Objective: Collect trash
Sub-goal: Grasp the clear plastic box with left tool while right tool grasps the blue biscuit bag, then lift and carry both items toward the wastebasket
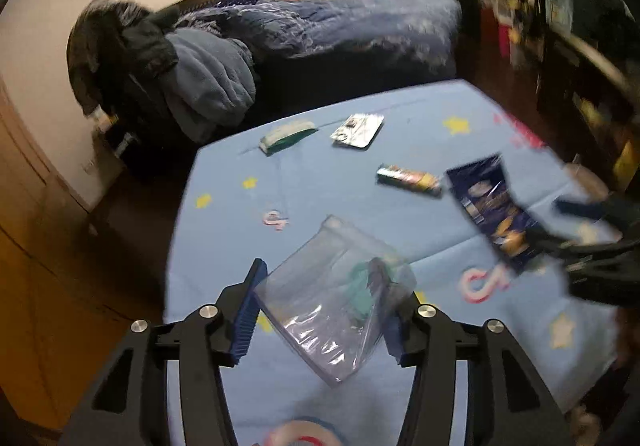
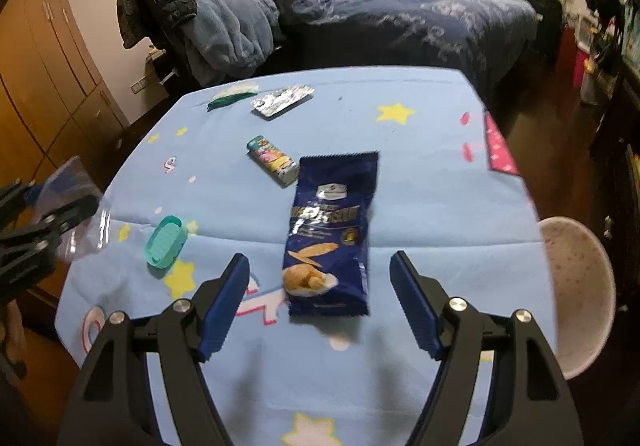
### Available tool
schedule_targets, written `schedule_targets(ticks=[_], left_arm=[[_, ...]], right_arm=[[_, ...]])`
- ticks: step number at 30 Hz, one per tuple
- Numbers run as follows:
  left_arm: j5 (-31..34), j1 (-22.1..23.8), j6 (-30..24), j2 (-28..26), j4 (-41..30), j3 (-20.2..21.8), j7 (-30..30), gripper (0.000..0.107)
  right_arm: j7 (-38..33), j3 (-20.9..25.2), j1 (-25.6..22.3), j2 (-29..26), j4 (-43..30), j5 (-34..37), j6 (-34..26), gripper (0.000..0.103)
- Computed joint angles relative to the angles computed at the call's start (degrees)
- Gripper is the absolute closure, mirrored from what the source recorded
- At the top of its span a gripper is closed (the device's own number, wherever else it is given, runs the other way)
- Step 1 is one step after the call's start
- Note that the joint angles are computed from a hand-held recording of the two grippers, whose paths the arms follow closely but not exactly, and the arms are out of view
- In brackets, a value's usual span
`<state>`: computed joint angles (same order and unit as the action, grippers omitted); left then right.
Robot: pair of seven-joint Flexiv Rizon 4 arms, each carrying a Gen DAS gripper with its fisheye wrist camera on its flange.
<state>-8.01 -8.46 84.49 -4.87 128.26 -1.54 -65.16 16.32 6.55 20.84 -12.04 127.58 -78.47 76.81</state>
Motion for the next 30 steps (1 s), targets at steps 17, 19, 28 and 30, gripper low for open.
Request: schedule_targets(ticks=[17, 19, 28, 30], left_arm=[[-25.8, -1.1, 2.7, 1.1, 5.2, -3.6, 10.5, 0.047], [-24.6, -1.4, 3.3, 1.3, 5.4, -3.1, 9.4, 0.047], [-12.9, -1.8, 6.8, 2.2, 5.6, -1.5, 2.3, 0.046], [-12.3, -2.1, 8.0, 2.6, 5.9, -1.9, 2.5, 0.046]], right_arm=[[-7.8, -2.0, 5.2, -4.7, -3.8, 6.8, -7.1, 0.086], [-6.2, -1.8, 4.9, -3.5, -3.1, 5.2, -6.7, 0.088], [-1.6, 1.6, 3.3, 2.7, 0.9, 1.7, -8.3, 0.091], [-0.6, 2.5, 3.0, 4.8, 2.2, 1.2, -9.0, 0.091]])
